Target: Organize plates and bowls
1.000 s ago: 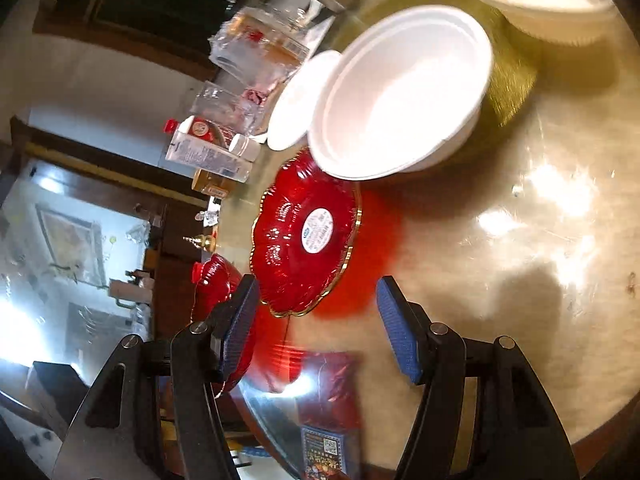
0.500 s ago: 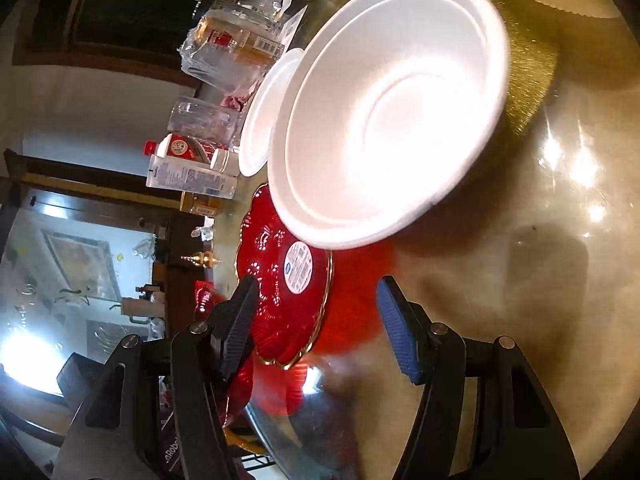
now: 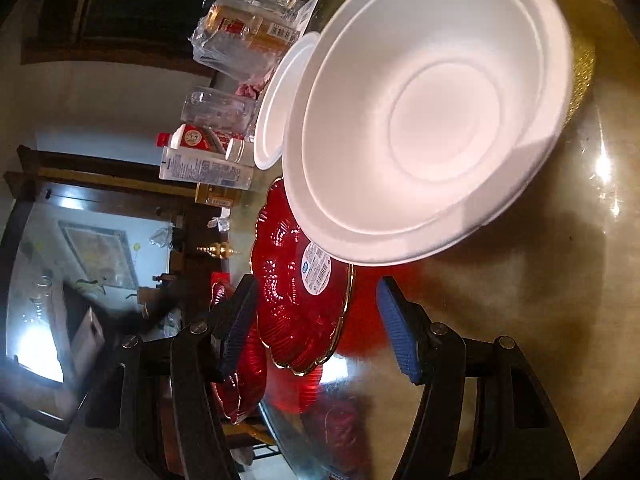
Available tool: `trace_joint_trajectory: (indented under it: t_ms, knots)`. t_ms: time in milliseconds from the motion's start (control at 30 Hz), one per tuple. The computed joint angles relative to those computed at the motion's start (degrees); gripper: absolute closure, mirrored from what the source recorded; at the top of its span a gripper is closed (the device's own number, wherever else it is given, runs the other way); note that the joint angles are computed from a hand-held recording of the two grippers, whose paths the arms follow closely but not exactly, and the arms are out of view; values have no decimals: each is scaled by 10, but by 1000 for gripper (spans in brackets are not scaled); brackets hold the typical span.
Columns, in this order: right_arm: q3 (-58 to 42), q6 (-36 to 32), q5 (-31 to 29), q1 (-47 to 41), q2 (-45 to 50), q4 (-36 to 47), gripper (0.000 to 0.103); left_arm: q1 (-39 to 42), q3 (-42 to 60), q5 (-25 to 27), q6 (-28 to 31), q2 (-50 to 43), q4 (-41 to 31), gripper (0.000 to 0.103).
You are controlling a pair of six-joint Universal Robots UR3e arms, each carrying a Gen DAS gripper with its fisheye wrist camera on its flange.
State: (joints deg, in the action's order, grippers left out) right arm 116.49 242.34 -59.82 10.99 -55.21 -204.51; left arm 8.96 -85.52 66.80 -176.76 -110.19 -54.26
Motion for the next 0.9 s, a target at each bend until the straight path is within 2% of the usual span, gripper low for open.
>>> trace_joint_trajectory:
  t_ms: [167, 200, 300, 333, 367, 400, 467, 500, 567, 700, 900]
  knots:
    - [-8, 3, 11, -2, 13, -10, 41, -12, 127, 11, -12, -109, -73, 19]
    - [-7, 3, 11, -3, 12, -10, 41, -19, 129, 14, -11, -120, -54, 19]
    - [-8, 0, 10, -3, 11, -7, 42, -25, 150, 9, 3, -139, -57, 22]
    - [-9, -1, 8, -2, 11, -5, 49, -28, 150, 10, 7, -140, -59, 26]
    - [-12, -9, -1, 2, 4, 17, 58, -36, 139, 24, 15, -136, -43, 37]
    - [-13, -15, -9, 4, -2, 32, 63, -41, 132, 37, 19, -133, -31, 43]
    - [-18, -24, -25, 8, -9, 61, 77, -48, 127, 70, 16, -132, -14, 68]
    - [-21, -25, -28, 9, -11, 73, 79, -47, 138, 74, 15, -139, -18, 72]
    - [-30, -35, -39, 14, -17, 101, 83, -44, 141, 77, 19, -139, -23, 75]
    - [-72, -73, -92, 40, -37, 206, 90, -64, 153, 124, 24, -151, -28, 78]
    - [-90, -86, -118, 48, -43, 242, 92, -62, 172, 130, 22, -168, -43, 85]
